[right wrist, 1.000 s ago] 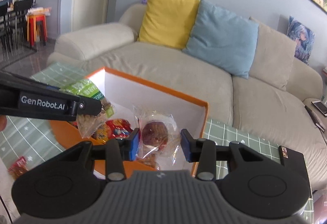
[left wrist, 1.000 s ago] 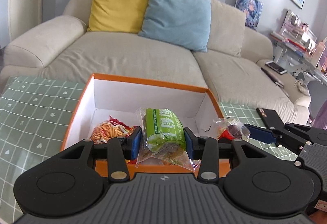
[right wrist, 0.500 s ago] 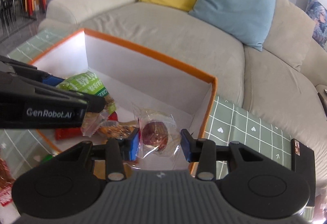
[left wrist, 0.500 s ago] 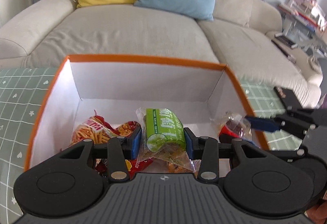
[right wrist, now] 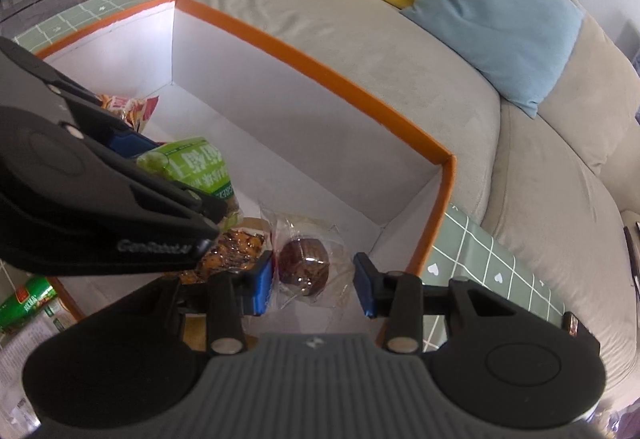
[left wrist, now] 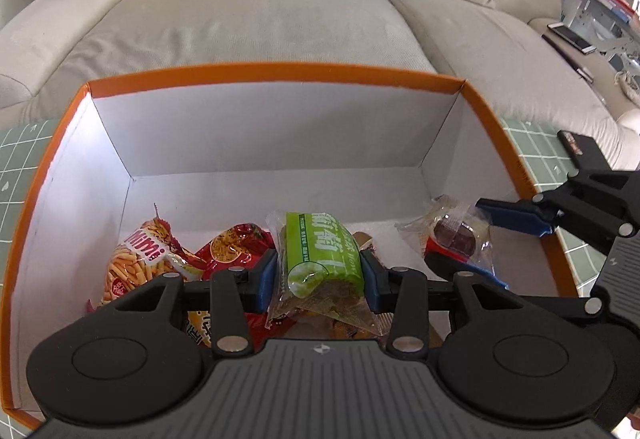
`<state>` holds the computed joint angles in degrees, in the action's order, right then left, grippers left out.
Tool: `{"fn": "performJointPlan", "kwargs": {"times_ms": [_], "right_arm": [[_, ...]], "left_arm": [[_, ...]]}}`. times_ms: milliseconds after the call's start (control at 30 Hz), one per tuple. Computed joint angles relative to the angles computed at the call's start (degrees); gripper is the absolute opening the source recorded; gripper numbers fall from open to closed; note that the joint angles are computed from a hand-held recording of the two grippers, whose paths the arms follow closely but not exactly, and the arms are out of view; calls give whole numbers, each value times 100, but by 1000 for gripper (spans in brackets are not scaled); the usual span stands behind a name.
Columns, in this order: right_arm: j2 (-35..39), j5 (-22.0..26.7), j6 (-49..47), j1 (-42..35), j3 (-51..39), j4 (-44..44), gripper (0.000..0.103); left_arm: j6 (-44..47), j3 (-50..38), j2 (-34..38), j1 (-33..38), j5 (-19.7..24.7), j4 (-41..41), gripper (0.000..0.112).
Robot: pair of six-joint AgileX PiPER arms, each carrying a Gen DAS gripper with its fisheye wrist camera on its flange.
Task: Organize snacks
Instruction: 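Carry the green bag and cake packet over the orange box with both tools, then open both tools to drop the two packets into the orange box, then withdraw both tools from the box back toward the table snacks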
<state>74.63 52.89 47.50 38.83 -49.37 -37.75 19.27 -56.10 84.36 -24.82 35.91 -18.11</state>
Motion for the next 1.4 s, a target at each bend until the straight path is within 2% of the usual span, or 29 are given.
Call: {"fn": "performJointPlan", "kwargs": {"times_ms": [167,333,467,633,733,833,1033,1100,1167,1400], "right_arm": [[70,-88,-46,-63,10,-9,40],[222,-106,-26,-74,-41,-37,40],[274,-69,87,-4,-45,-109,40],[288,-14,44,11,-96,-27,41],[262,19,-12,1,-123,19,42],[163,61,116,79,-109,-53,56],[-78,274,259,256,-182,-72,58],[-213,351,363,314,-201,-54,62],[-336,456,637,449,-217,-95,68],[-883,1046,1999,1279,-169,-453,70]], "left_arm": [[-71,-19,59,-12,27,111,49],[-431,-223,171,-43,259,433,58],[-420,-180,124,-26,241,503,61],[1,-105,-6,97,240,127,78],[9,-67,-148,137,195,56,83],[115,-68,-257,240,267,-170,88],[-63,-12,-544,238,254,-34,88],[-111,22,-673,255,264,28,88],[-133,105,-866,301,239,58,88],[-318,478,-1737,441,6,280,88]]}}
